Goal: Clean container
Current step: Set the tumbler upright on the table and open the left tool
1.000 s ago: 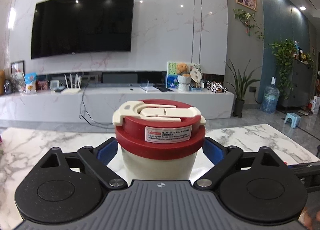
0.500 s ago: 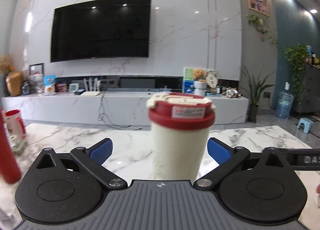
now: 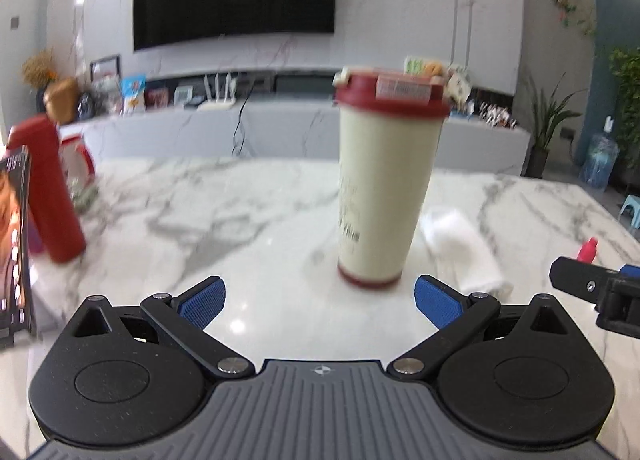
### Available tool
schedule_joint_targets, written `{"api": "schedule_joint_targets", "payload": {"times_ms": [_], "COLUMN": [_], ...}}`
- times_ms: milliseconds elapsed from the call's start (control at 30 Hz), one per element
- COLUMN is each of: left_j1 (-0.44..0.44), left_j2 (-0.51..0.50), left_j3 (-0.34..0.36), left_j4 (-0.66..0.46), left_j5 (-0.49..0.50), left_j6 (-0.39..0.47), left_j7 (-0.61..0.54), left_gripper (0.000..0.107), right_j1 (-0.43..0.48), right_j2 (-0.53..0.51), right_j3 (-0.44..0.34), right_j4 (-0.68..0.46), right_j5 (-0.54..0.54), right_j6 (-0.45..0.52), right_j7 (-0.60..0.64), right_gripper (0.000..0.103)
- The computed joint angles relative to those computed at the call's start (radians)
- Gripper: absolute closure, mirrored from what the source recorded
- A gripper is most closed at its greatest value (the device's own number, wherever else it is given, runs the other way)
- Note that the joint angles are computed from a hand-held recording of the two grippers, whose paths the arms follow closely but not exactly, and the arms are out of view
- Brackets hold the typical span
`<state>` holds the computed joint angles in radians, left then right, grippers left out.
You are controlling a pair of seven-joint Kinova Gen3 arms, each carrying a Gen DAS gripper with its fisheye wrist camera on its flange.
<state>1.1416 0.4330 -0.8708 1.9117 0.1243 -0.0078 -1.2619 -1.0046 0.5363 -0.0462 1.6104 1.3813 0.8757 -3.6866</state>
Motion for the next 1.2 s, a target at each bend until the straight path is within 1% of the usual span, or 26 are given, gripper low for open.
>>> {"api": "schedule_joint_targets", "payload": {"times_ms": [67, 133, 200, 267, 300, 400, 600, 733, 900, 1200], "left_j1": [-0.061, -0.099, -0.139, -0.166, -0.161, -0.160, -0.220, -0.239, -0.281, -0.304], "left_j2": [-0.016, -0.017, -0.006, 0.004, 0.012, 0.034, 0.034, 0.030, 0.013, 0.009], "left_j3": [0.066, 0.105, 0.147, 0.183, 0.183, 0.186, 0.251, 0.272, 0.328, 0.363], "left_j4": [-0.006, -0.021, -0.063, -0.081, -0.075, -0.093, -0.117, -0.119, -0.118, -0.119], "left_j5": [-0.011, -0.036, -0.068, -0.093, -0.105, -0.144, -0.205, -0.258, -0.315, -0.430], "left_j6": [0.025, 0.066, 0.134, 0.160, 0.150, 0.156, 0.173, 0.173, 0.174, 0.178], "left_j7": [-0.004, 0.007, 0.013, 0.023, 0.037, 0.073, 0.128, 0.163, 0.201, 0.294], "left_gripper": [0.004, 0.004, 0.005, 0.005, 0.005, 0.005, 0.005, 0.005, 0.005, 0.005], "right_j1": [0.010, 0.018, 0.022, 0.026, 0.028, 0.029, 0.028, 0.021, 0.012, 0.006], "right_j2": [0.001, 0.006, 0.015, 0.022, 0.025, 0.034, 0.050, 0.055, 0.056, 0.058], "right_j3": [-0.007, -0.008, -0.003, 0.005, 0.009, 0.027, 0.060, 0.078, 0.091, 0.105], "right_j4": [-0.004, -0.012, -0.023, -0.029, -0.031, -0.039, -0.058, -0.066, -0.074, -0.082], "right_j5": [-0.027, -0.060, -0.091, -0.116, -0.125, -0.149, -0.193, -0.208, -0.227, -0.247], "right_j6": [-0.007, -0.014, -0.019, -0.037, -0.049, -0.075, -0.118, -0.138, -0.145, -0.151], "right_j7": [0.029, 0.060, 0.089, 0.110, 0.118, 0.134, 0.155, 0.167, 0.189, 0.206], "right_gripper": [0.001, 0.001, 0.001, 0.001, 0.001, 0.001, 0.001, 0.001, 0.001, 0.001]}}
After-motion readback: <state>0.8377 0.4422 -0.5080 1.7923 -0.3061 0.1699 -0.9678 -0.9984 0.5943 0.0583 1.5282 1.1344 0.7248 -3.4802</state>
